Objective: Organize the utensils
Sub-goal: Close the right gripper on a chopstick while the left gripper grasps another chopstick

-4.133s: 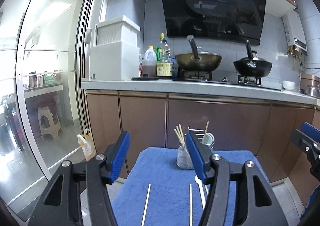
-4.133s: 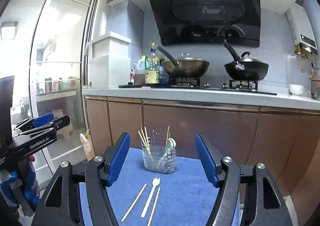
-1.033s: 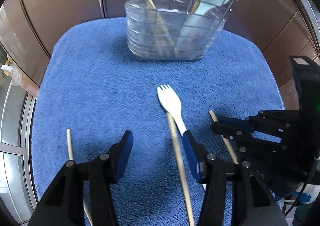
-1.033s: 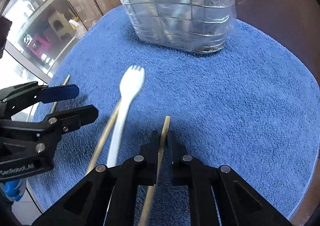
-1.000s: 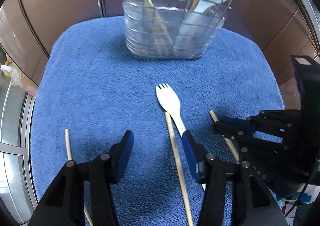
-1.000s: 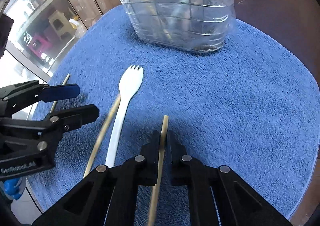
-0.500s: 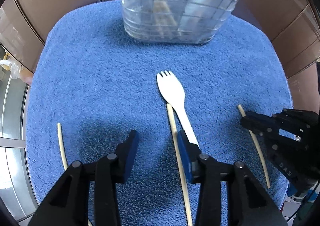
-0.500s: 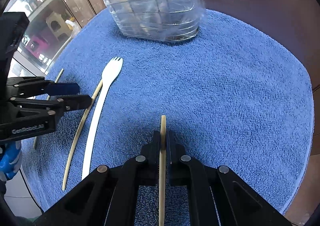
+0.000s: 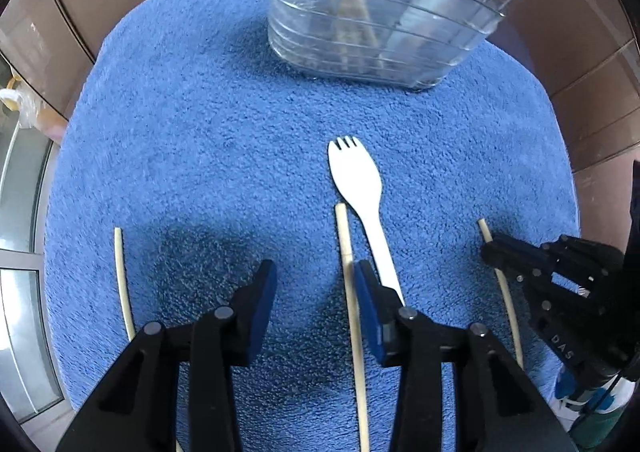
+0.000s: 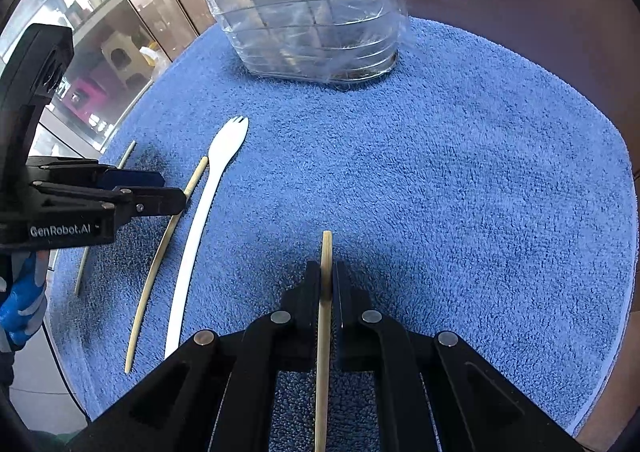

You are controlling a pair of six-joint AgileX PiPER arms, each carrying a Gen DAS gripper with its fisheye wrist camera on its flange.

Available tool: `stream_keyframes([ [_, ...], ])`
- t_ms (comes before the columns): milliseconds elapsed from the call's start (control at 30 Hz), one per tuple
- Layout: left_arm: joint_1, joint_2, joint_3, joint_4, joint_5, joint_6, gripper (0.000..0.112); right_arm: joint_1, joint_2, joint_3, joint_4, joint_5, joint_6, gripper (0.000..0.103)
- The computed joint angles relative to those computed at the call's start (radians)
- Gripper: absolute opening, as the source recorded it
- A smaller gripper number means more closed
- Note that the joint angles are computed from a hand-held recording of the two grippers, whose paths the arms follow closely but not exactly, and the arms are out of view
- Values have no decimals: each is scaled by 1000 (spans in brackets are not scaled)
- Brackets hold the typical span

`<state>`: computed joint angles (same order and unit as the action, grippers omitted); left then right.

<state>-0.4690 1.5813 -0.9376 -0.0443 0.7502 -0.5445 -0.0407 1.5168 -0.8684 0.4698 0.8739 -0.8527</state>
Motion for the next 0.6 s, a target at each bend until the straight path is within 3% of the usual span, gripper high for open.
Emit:
stream_keyframes([
  [300, -38, 103, -117, 43, 65, -24, 37, 5, 12, -8, 5, 0, -3, 6],
  [467, -48, 161, -211, 62, 149, -42, 19, 70, 25, -45, -79, 8, 76, 7],
  [600, 20, 174, -234, -4, 176, 30, 10, 108, 50, -92, -137, 36, 126, 8],
])
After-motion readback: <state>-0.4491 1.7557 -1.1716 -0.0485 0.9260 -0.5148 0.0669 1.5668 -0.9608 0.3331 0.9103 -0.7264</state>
